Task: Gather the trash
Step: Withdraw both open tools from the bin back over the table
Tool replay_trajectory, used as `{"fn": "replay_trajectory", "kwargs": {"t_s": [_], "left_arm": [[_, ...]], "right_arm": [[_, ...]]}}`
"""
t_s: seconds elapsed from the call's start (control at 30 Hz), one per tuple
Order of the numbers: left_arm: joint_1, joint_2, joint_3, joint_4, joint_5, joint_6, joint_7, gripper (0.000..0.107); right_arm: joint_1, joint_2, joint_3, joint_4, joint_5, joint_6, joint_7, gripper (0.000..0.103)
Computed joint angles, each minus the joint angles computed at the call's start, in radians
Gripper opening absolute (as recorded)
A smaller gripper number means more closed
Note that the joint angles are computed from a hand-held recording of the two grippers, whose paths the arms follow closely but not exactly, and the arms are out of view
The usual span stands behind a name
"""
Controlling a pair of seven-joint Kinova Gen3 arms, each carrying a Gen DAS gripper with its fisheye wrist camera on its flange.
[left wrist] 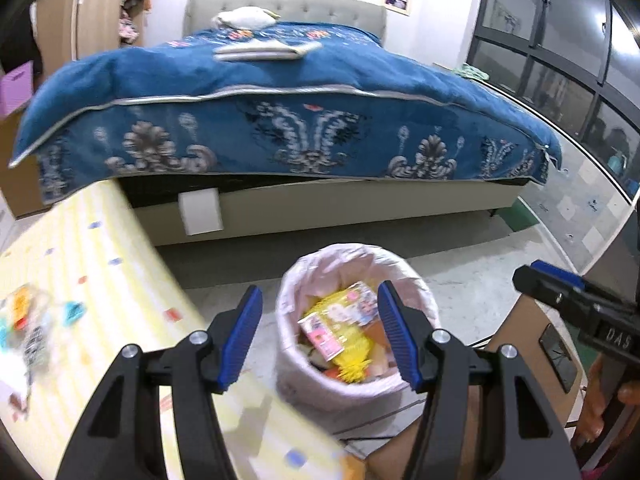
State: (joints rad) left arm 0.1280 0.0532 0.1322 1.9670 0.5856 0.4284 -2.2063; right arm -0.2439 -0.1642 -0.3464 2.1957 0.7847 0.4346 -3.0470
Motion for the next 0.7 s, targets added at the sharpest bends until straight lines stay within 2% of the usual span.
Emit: {"fn": "replay_trajectory", "kwargs": {"t_s": [0.17, 0.33, 0.43, 0.53, 0.7], "left_arm": [[-0.030, -0.124, -0.070, 0.083, -0.059, 0.011, 0.032, 0.064], [-0.055, -0.201, -0.170, 0.136, -0.096, 0.040, 0.036, 0.066], [-0.101, -0.223, -0.198, 0.156, -0.158, 0.033, 0.079, 0.067], [-0.129, -0.241, -0.244, 0.173, -0.177, 0.027, 0.088, 0.070], [-0.209, -0.266, -0.298, 0.204, -0.255, -0.016, 0.126, 0.072]], "right_arm": [[-0.068, 0.026, -0.059, -0.057, 0.024, 0.074, -0.001, 0.067], [-0.178, 0.086, -0.059, -0.137, 0.041, 0.132, 0.038, 0.067], [-0.241, 0.141, -0.046, -0.197, 0.033, 0.144, 0.093, 0.067], [-0.298, 0.204, -0.029, -0.261, 0.026, 0.146, 0.148, 0.067], [-0.363, 0.328, -0.005, -0.398, -0.050, 0.142, 0.319, 0.066]]}}
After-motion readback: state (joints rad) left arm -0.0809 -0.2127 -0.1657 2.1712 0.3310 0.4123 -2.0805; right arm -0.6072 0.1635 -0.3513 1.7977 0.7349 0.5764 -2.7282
